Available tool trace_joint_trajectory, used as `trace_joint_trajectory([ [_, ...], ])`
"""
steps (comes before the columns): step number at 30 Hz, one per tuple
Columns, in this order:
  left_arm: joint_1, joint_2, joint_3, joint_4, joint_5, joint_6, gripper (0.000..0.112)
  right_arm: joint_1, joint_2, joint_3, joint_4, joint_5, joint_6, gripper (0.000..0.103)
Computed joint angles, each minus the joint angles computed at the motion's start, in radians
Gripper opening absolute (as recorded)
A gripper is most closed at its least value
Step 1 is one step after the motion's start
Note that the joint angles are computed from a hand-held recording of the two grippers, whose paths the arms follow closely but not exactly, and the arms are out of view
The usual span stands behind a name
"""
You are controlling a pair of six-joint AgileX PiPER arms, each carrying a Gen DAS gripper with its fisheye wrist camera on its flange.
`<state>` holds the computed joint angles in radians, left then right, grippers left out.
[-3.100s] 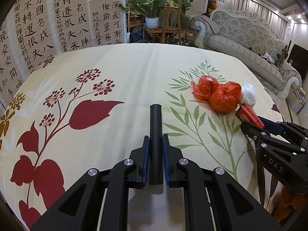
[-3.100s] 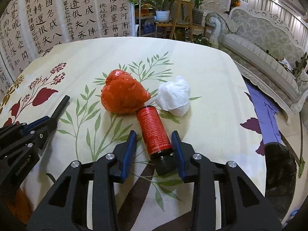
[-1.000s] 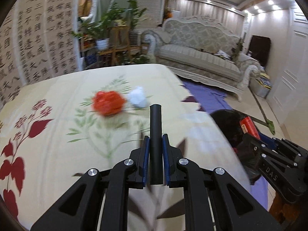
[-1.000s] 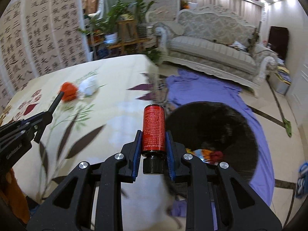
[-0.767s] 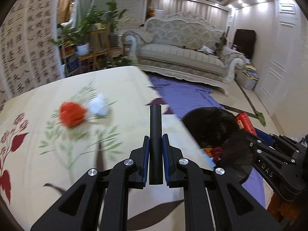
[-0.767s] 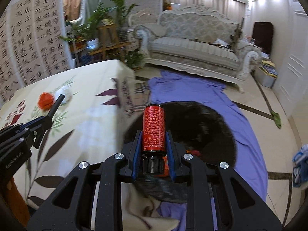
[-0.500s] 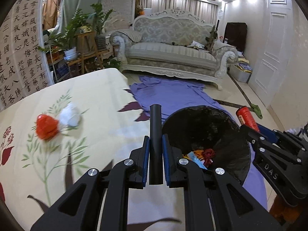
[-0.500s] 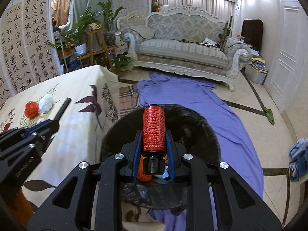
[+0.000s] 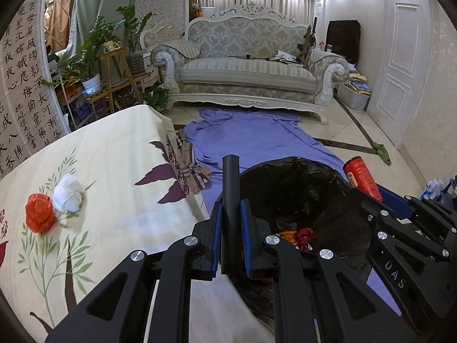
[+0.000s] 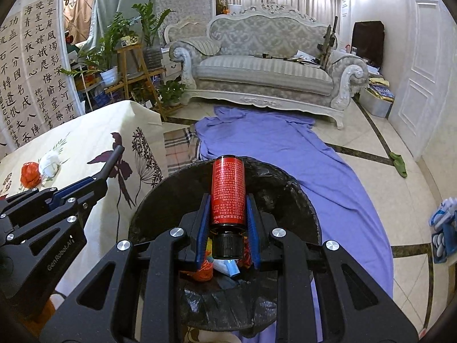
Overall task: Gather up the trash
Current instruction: 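Carry the black tube and red bottle over the bin and open both tools, then move both open tools back over the table items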
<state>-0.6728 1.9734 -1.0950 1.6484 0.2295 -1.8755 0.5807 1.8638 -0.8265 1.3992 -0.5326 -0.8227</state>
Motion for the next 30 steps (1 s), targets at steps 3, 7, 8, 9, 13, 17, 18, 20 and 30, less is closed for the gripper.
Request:
trace_joint_trajectory([
  [3, -0.008, 0.024, -0.035, -0.116, 0.012, 0.117, 0.014, -0.015, 0.01, -0.009, -0.007, 0.01, 0.003, 0.023],
  [7, -0.011, 0.042, -0.063, -0.199, 0.015, 0.203, 0.014, -0.037, 0.018, -0.019, -0.012, 0.023, -0.001, 0.023],
  [8, -0.012, 0.045, -0.068, -0.21, 0.014, 0.215, 0.014, -0.04, 0.02, -0.021, -0.01, 0.025, -0.004, 0.023],
  [9, -0.013, 0.049, -0.076, -0.233, 0.015, 0.24, 0.014, -0.044, 0.023, -0.023, -0.01, 0.027, -0.004, 0.023],
  [13, -0.015, 0.066, -0.107, -0.348, 0.02, 0.352, 0.025, -0.062, 0.028, -0.015, -0.034, 0.046, 0.023, 0.026],
  [17, -0.021, 0.074, -0.111, -0.355, 0.033, 0.357, 0.048, -0.064, 0.026, -0.012, -0.025, 0.038, 0.021, 0.036],
  [18, -0.02, 0.074, -0.111, -0.359, 0.035, 0.36, 0.049, -0.063, 0.028, -0.013, -0.021, 0.035, 0.019, 0.036],
  [20, -0.02, 0.077, -0.112, -0.374, 0.039, 0.371, 0.056, -0.063, 0.027, -0.01, -0.018, 0.032, 0.023, 0.037],
  [30, -0.034, 0.059, -0.083, -0.258, 0.081, 0.236, 0.073, -0.063, 0.011, 0.013, 0.0, 0.004, 0.035, 0.06],
])
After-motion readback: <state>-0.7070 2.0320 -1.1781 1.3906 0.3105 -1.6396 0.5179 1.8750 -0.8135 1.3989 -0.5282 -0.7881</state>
